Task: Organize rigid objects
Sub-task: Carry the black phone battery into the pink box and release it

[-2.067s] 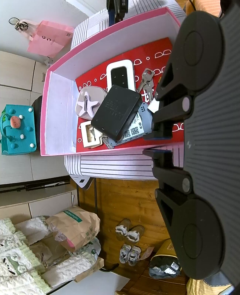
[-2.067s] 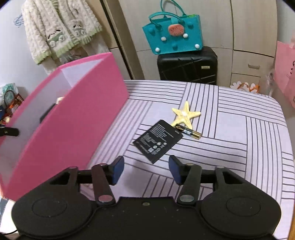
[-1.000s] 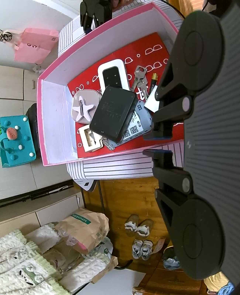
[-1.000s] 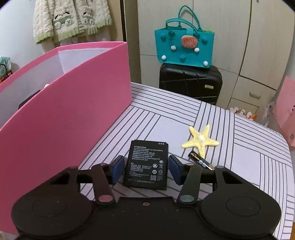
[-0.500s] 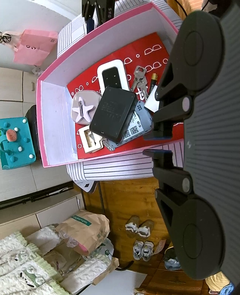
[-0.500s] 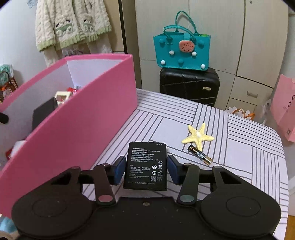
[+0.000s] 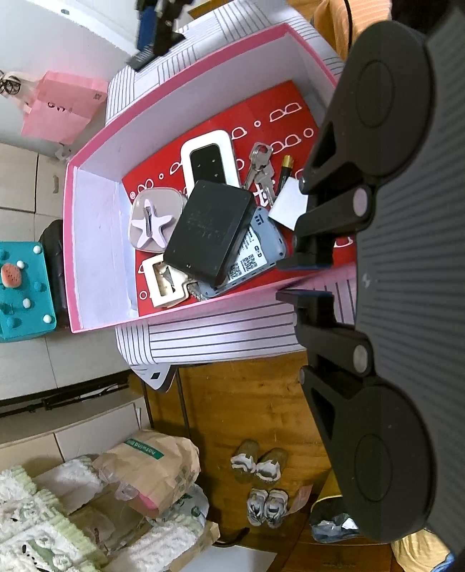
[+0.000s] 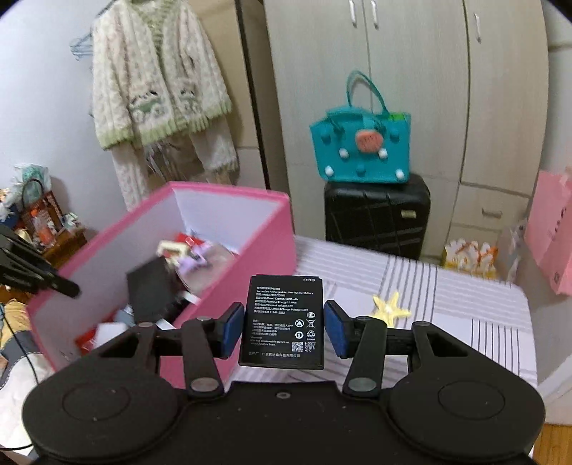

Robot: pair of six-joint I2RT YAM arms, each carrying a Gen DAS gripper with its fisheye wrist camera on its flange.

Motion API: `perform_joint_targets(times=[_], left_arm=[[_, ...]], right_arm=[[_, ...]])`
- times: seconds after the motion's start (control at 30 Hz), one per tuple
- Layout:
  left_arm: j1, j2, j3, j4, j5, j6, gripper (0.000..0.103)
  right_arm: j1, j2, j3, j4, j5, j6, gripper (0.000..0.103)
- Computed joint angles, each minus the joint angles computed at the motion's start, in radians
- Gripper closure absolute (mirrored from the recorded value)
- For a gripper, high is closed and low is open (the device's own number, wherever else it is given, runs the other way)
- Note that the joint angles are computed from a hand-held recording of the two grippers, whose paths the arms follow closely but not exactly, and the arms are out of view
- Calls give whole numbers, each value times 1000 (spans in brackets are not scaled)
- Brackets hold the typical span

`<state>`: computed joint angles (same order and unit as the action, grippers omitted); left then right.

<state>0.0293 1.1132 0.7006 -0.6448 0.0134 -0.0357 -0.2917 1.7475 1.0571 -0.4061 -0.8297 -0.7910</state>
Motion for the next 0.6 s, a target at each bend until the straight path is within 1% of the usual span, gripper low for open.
perform_joint_targets(times=[0.17,0.27,0.33,0.37,0.43,0.5,0.6], left_arm=[[0,-26,-19,5,3,30,94],[0,-47,-39,20,5,35,93],[8,-58,-47,23,16,37,93],[12,-64,-50,24,20,41,93],[21,-75,-57,25,31,46,93],[28,-85,-63,26,40,47,93],[25,-92,-69,25,38,46,93]], right_arm=[[7,-83,17,-134,-67,-54,49],[35,-136,5,-198,-81,-102,49],[60,-148,14,-271,-82,-156,49],[76,-145,27,-322,-78,-193,49],[108,-143,39,-373,-56,-230,49],[150,-145,33,-378,-14,-250,49],[224,-150,9,-342,67,-246,49]])
